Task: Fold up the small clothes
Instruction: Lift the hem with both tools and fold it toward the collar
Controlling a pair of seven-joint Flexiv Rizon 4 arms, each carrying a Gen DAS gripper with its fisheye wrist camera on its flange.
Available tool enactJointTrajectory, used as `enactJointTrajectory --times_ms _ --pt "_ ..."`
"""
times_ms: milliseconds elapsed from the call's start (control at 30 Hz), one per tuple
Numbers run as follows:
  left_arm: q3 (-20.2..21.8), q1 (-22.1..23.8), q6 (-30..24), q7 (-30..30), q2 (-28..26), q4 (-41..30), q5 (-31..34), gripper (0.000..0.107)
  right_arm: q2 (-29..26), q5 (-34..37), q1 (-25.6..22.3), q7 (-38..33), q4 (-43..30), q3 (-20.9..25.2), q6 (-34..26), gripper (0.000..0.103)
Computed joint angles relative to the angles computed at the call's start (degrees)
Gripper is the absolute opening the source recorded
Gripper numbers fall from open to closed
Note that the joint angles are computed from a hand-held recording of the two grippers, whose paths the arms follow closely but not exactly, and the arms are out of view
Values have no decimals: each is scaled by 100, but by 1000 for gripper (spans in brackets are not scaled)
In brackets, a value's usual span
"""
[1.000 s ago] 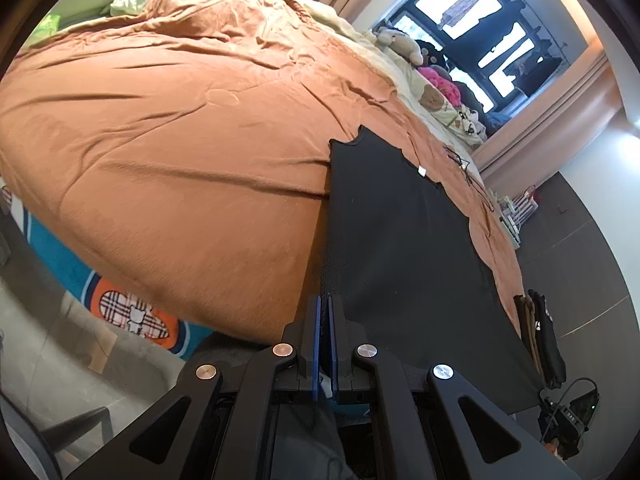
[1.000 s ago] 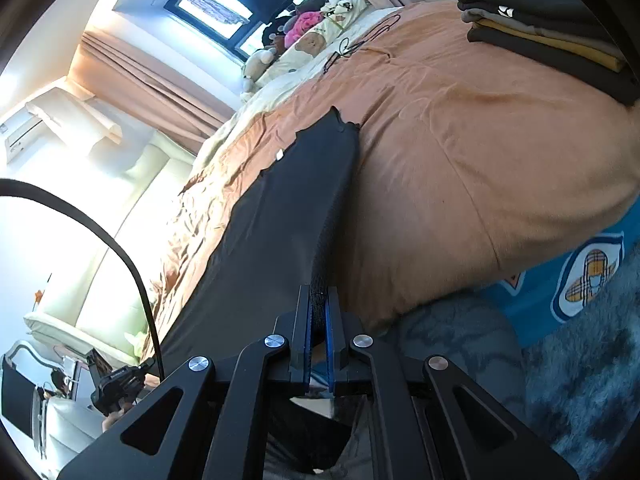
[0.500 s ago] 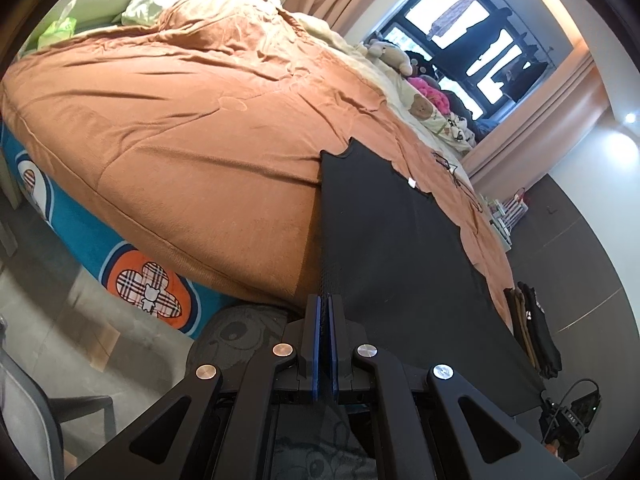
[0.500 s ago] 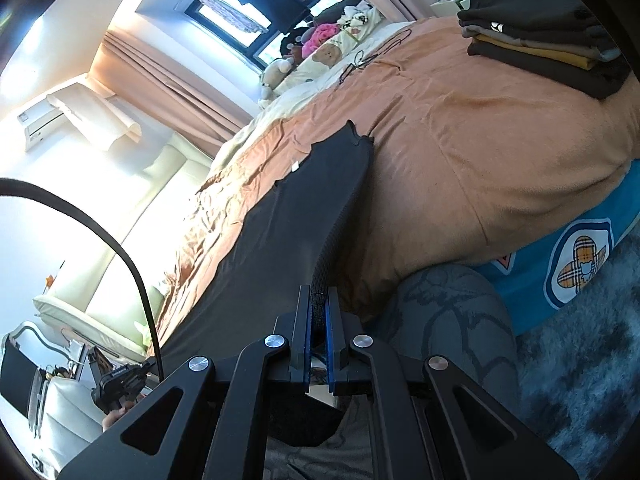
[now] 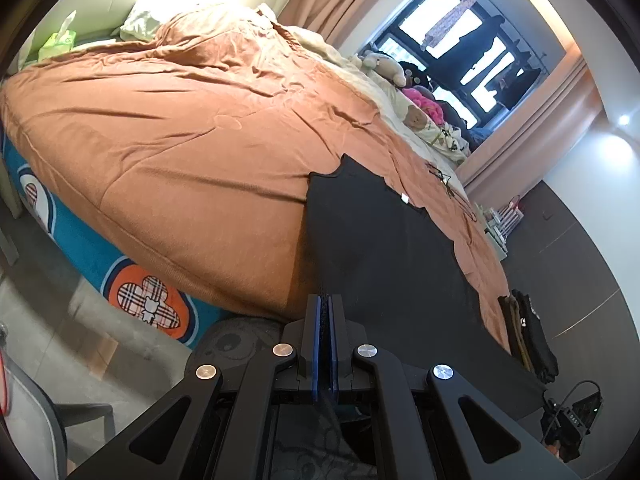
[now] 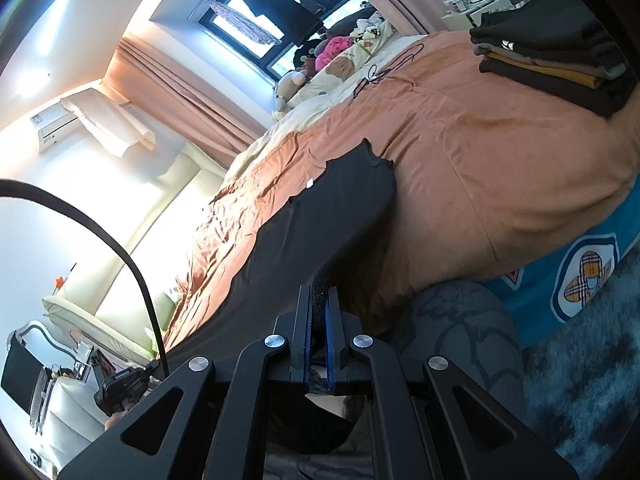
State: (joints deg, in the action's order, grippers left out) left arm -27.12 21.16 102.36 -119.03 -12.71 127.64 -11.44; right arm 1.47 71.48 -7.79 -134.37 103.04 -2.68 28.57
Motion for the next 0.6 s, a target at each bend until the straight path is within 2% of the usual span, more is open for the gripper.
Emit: enactJointTrajectory --times_ms 100,267,433,600 --pt "-127 134 0 30 -90 -97 25 3 -145 -13 61 43 -167 40 97 2" --pt "-113 140 -130 204 -311 -480 -65 3 -372 -16 155 137 -475 198 371 2" --pt "35 -12 -265 487 -538 -896 -327 3 -681 -32 230 318 -823 372 663 2" --pt "506 -466 -490 710 -821 -1424 -650 3 -1010 -150 247 441 -1209 580 838 2"
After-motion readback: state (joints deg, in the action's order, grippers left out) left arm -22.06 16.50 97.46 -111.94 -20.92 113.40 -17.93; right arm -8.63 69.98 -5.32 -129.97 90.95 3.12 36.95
